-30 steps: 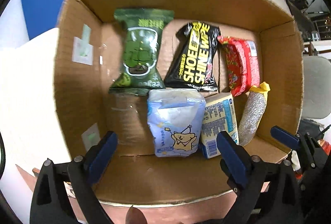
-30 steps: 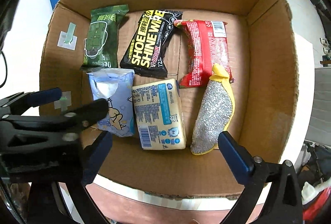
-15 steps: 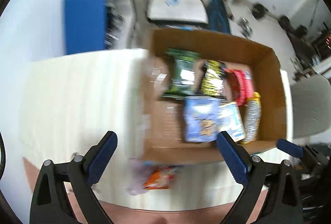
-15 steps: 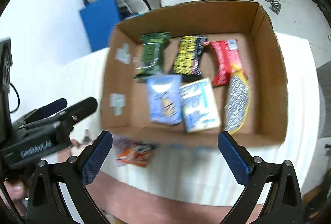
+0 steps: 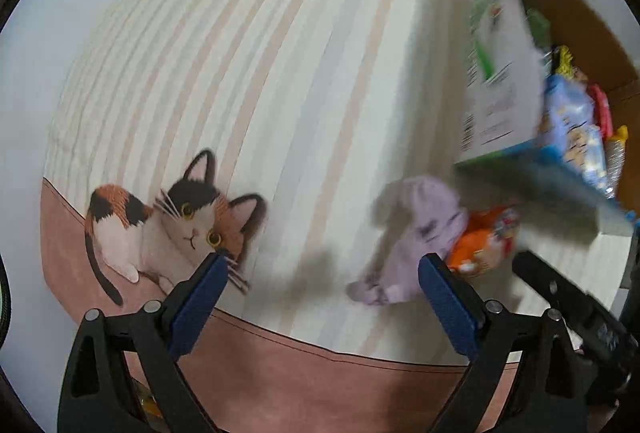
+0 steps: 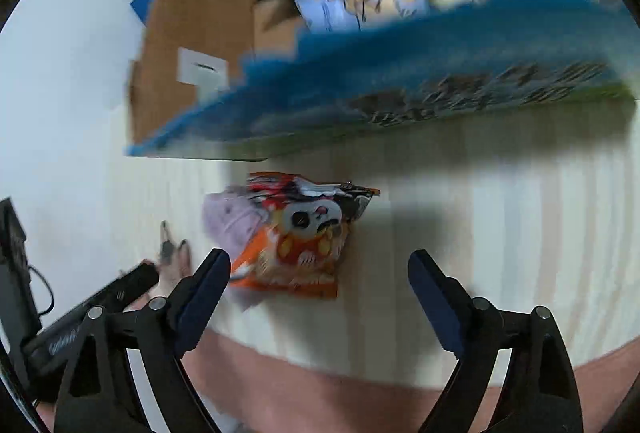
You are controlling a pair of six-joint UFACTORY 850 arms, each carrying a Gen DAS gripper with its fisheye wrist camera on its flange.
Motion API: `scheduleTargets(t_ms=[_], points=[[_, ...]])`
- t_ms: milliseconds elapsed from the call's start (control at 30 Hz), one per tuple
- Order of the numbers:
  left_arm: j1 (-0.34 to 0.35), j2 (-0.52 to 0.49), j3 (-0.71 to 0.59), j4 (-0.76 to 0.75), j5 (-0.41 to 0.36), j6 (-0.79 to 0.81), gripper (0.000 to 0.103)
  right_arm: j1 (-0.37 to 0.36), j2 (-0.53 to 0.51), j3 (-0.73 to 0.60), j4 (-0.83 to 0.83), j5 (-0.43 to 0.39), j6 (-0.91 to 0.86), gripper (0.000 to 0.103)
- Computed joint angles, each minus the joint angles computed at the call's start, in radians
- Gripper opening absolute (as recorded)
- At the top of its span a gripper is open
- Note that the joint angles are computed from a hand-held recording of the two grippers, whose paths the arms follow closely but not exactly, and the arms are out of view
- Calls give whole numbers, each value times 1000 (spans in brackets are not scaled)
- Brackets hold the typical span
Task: Organize soft objects
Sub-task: 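Grasp the panda snack bag with the right tool while the left tool grasps the lilac cloth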
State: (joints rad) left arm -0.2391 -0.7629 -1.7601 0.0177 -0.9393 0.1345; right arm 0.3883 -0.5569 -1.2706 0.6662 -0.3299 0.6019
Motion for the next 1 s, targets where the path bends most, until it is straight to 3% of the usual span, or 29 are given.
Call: scheduleTargets(t_ms=[167,200,233,333,433,567,800,867,967,1000], points=[[9,-27,-5,6,-10,3,92,16,-69,-32,207,29,-176,91],[9,-31,-7,9,-11,5,92,25,-65,-31,164,56,-146,81],[8,-36,-10,9,-12,8,92,28,-75,-49,131,50,-130,62],[4,-49,-21,3,-16,22,92,31,-99,-91,55,6,-91,51],[-9,-66,-31,-5,-25,45,92,43,-80,-93,-132,-37,56,48],[-38,-79,-32,2,-26,77,92,43,-8,-26,-240,-96,148,48],[-109,-135,-42,83,-41,95,92,62,63,24,-611,-363,397,48],[-120,-152,-44,103,-34,78,80,65,56,27,-605,-403,382,48],[-115,-153,-41,60,-30,86,57,67,55,42,-595,-401,379,50],[-113,-151,-40,41,-38,90,44,69,52,40,-606,-401,396,52]])
